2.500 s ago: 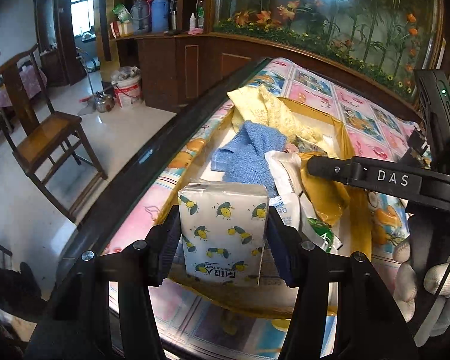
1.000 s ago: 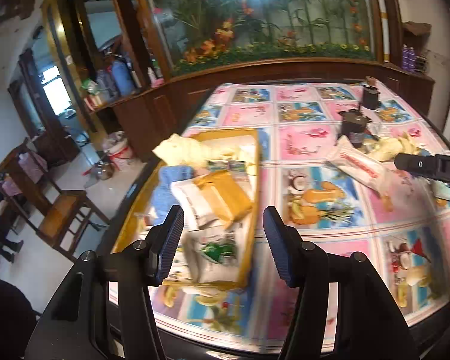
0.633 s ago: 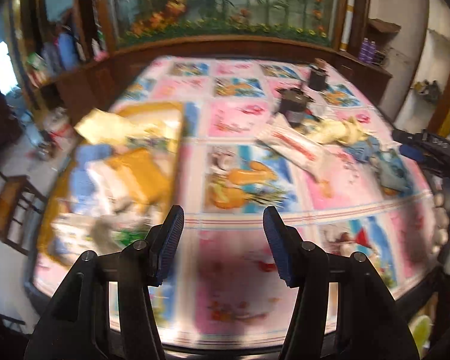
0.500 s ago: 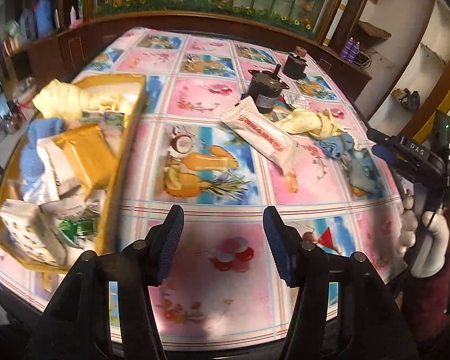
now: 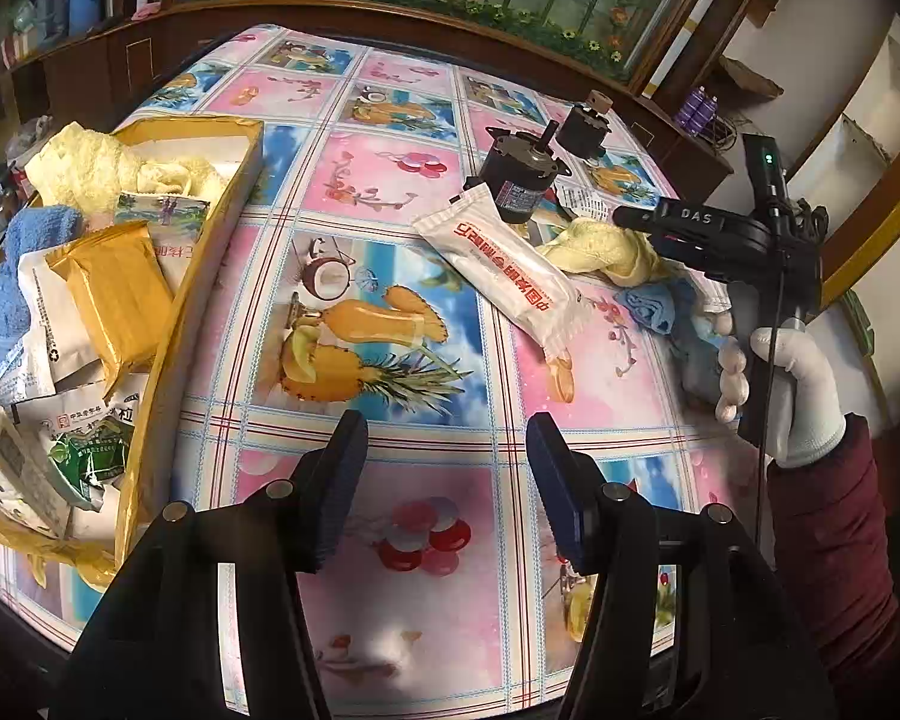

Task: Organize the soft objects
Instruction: 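Move both tools back toward the yellow towel and white bag, then grasp the white bag with the left gripper while the right gripper grasps the yellow towel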

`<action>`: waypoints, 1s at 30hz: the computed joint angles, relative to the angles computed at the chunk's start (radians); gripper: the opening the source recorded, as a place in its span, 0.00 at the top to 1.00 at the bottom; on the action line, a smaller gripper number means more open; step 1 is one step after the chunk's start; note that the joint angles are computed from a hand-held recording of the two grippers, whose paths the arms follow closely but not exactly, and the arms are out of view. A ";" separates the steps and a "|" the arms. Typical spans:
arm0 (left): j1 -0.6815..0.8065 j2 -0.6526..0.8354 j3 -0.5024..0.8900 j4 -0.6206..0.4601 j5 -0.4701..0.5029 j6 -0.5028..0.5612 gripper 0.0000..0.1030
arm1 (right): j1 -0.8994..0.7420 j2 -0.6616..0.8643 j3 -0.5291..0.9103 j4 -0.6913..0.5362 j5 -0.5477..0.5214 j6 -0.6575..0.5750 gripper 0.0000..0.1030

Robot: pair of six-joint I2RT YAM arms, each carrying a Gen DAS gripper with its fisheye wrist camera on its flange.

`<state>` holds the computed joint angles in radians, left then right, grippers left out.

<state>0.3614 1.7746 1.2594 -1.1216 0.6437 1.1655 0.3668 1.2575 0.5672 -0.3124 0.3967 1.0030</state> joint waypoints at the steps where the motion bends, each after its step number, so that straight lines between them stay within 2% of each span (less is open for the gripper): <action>1: 0.001 0.003 0.004 -0.001 0.002 0.001 0.46 | 0.015 0.031 0.022 -0.010 -0.015 -0.007 0.43; 2: 0.001 0.009 0.012 -0.003 0.008 0.003 0.46 | 0.033 0.035 0.026 -0.008 -0.038 -0.003 0.43; 6: -0.008 0.018 0.020 0.010 0.016 -0.001 0.46 | 0.107 -0.042 -0.043 0.099 -0.253 0.023 0.43; 7: -0.016 0.020 0.019 0.015 0.012 -0.007 0.46 | 0.130 -0.064 -0.058 0.118 -0.273 0.030 0.43; 8: -0.024 0.022 0.017 0.020 0.008 -0.013 0.46 | 0.165 -0.087 -0.066 0.111 -0.248 0.050 0.43; 11: -0.047 0.030 0.015 0.031 0.004 -0.029 0.46 | 0.302 -0.093 -0.019 -0.018 -0.040 0.099 0.43; 14: -0.053 0.036 0.034 0.039 0.017 -0.048 0.46 | 0.408 0.011 0.080 -0.101 0.075 0.029 0.43; 16: -0.054 0.047 0.066 0.039 0.035 -0.079 0.46 | 0.425 0.099 0.156 -0.147 0.073 -0.028 0.41; 18: -0.060 0.056 0.099 0.049 0.056 -0.117 0.46 | 0.388 0.179 0.222 -0.215 0.045 -0.004 0.41; 19: -0.068 0.055 0.111 0.064 0.069 -0.134 0.46 | 0.373 0.167 0.202 -0.197 0.026 0.057 0.41; 21: -0.094 0.048 0.121 0.100 0.078 -0.145 0.46 | 0.334 0.090 0.101 -0.071 -0.048 0.175 0.41; 23: -0.134 0.063 0.145 0.121 0.080 -0.158 0.46 | 0.329 0.029 0.021 0.025 -0.065 0.281 0.41; 26: -0.187 0.129 0.215 0.119 0.078 -0.228 0.46 | 0.353 0.062 0.044 0.017 0.015 0.382 0.40; 30: -0.228 0.182 0.255 0.106 0.057 -0.263 0.46 | 0.327 0.229 0.150 -0.010 -0.022 0.402 0.39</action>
